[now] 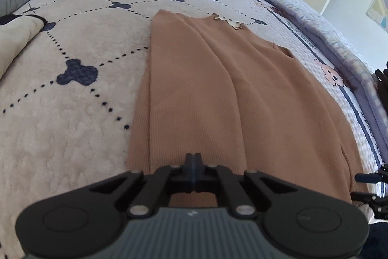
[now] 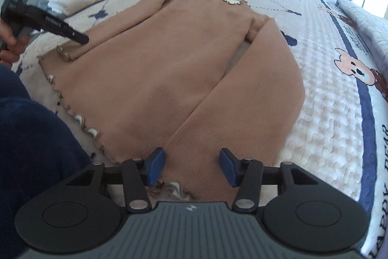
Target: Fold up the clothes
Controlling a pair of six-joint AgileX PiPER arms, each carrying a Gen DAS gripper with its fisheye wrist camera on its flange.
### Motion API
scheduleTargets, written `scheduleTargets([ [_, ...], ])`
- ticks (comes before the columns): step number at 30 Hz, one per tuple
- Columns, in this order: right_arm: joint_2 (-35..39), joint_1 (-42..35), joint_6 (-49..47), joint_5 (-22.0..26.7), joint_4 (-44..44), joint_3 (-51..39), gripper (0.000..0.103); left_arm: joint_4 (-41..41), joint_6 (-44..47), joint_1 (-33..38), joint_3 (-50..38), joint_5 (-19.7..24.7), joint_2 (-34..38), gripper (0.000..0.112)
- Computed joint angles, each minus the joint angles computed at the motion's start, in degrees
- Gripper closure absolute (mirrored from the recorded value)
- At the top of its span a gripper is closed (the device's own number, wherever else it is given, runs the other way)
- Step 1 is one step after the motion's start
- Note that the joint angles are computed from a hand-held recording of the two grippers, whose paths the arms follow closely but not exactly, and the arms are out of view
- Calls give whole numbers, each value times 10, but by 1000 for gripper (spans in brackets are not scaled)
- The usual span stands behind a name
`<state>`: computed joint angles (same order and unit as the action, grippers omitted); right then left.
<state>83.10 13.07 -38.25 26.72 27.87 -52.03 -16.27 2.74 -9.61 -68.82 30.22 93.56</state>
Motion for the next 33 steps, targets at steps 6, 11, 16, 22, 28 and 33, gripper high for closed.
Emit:
scheduleTargets([
  [6,-12,-54,75,-23,-68,-47,99,-13,22,68,-22,-6,-34,112],
  [11,24,-123,77,-1,-50,-150,99,-96,96,124,-57,41,-31,112],
  [16,39,-77,153,-32,-140,-149,98,-19,42,39,-16,44,-16,92],
  [22,50,-55,239,-48,-215,-124,98,134,-120,-28,17,-21,-2,69],
  [28,69,-70,233,-72,-183,-85,98,267,-262,-65,6,-23,11,71],
  [33,76,-55,369,-200,-300,1,96,311,-315,-72,8,-31,13,109],
])
